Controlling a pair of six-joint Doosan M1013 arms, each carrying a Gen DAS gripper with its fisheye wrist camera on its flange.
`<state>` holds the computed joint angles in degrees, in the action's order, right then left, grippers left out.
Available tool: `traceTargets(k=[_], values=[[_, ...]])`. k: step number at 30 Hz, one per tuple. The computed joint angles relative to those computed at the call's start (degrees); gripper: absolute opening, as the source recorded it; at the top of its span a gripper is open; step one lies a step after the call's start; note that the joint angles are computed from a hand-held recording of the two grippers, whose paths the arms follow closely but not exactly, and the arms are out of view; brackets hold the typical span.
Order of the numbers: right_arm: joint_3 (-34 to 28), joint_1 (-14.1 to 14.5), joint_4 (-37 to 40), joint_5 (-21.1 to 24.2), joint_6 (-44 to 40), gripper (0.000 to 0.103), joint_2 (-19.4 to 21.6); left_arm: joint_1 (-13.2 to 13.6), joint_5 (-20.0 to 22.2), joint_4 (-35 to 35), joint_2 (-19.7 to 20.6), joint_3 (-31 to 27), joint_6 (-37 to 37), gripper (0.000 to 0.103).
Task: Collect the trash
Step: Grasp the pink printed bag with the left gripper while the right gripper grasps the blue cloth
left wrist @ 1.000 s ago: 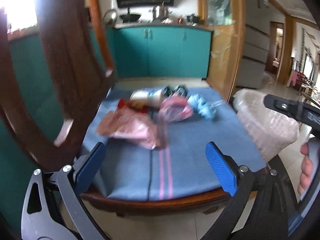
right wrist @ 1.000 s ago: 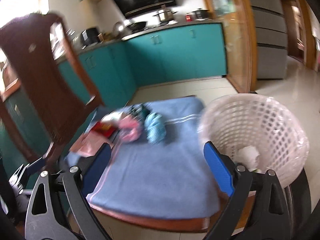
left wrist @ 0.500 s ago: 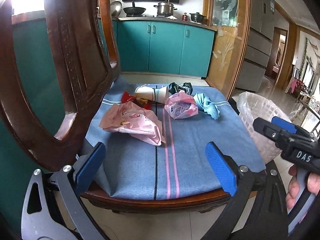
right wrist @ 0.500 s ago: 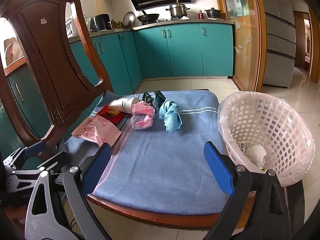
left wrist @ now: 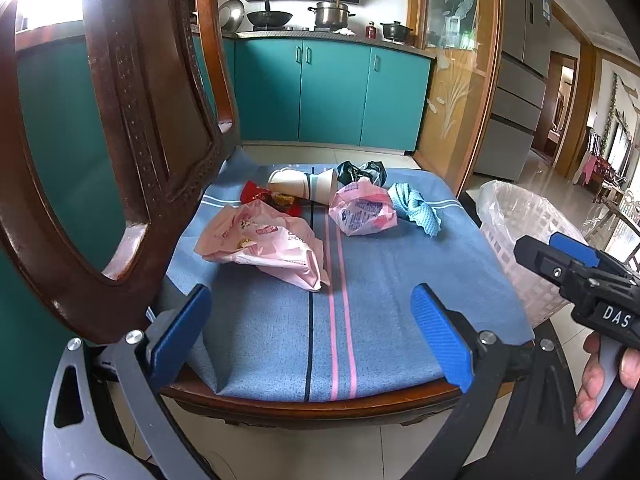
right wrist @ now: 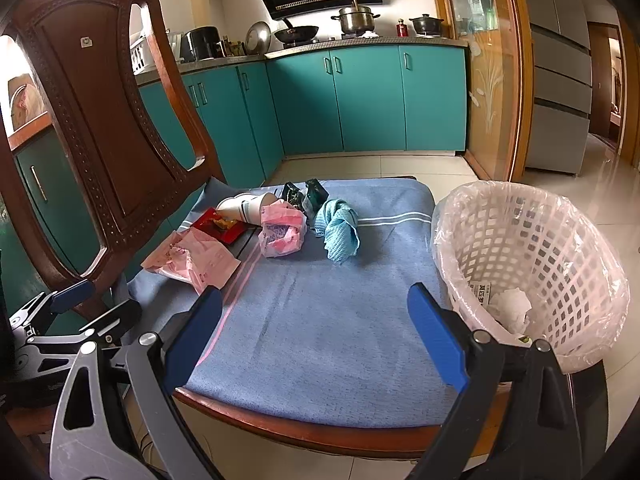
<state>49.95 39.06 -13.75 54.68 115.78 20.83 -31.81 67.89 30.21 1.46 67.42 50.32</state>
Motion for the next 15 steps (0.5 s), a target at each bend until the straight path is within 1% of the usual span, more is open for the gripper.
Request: traceTargets(k=[6,10,12,15], values=[[-0.2,-0.1,0.6,0.0,-0.2,0.092,0.0,0.7,1.0,-0.1,1.1,-0.5,-0.7,0.099],[-0.6,-0.3,1.1,0.3,-0.3,0.092,0.3,2.2,2.8,0.6,3.7,-2.7,-1.4,0.099],[-1.0,-0.4,1.3,0.7,-0.5,0.092,0.6,3.4,3.7,-0.6,5.2,-4.1,-1.9,0.099],[-1.6,-0.6,1.7,1.3,-0.4,0.092,1.0,4.5,4.2,-0.8,7.0,-5.9,-1.9,0.099]])
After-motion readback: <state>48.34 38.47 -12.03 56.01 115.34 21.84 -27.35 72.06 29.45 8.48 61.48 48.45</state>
